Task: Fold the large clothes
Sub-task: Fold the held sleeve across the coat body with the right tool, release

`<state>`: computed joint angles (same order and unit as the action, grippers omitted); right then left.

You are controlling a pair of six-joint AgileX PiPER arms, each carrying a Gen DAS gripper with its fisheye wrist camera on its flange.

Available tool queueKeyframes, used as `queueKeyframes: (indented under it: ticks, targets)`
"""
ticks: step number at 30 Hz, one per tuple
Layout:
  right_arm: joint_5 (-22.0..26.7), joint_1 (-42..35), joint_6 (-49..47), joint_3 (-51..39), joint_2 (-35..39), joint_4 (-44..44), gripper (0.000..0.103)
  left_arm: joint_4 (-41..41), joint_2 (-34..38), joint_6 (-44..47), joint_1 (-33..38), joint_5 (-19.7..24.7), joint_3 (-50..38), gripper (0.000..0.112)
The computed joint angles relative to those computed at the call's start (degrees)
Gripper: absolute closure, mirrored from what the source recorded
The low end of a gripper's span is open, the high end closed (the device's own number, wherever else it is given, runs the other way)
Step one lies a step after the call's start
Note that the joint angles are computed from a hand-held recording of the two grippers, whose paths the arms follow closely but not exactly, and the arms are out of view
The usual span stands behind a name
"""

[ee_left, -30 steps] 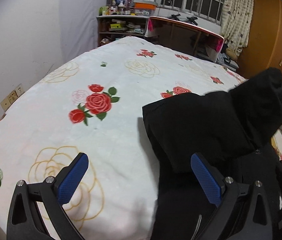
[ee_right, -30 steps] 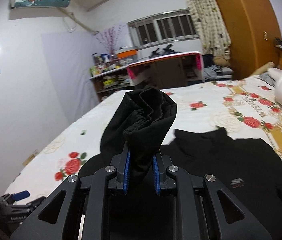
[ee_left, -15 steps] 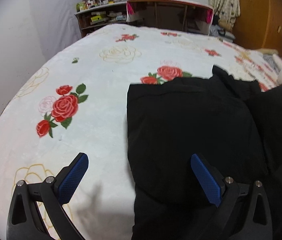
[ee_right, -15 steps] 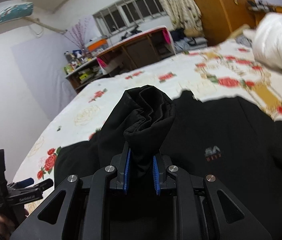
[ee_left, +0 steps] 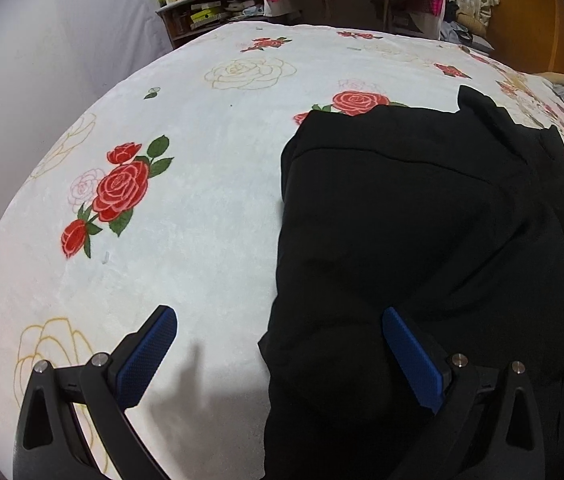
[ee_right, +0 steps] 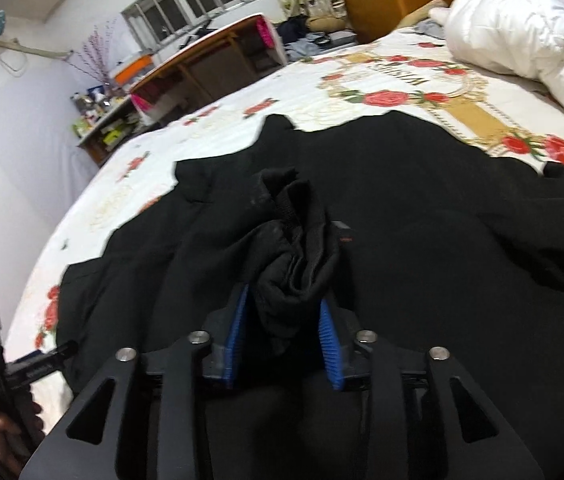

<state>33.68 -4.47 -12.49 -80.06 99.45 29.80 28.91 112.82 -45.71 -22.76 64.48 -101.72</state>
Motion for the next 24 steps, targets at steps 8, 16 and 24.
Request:
queueKeyframes:
  ticks: [8, 16, 24]
  targets:
    - [-2.33, -0.72, 7.58, -1.69, -1.89, -10.16, 0.051, -0.11, -0.89, -1.52, 1.16, -0.32, 1.52, 0.009]
    - [4.62, 5.00, 14.94, -9.78, 7.07, -26.02, 0.050, 0.25, -0.08, -0.41, 1.05, 0.66, 0.58, 0.009]
    - [4.40, 3.14, 19.61, -5.55, 3.23, -33.01, 0.050, 2.04, 0.14, -0.52, -0.18, 4.23, -1.33, 0.009]
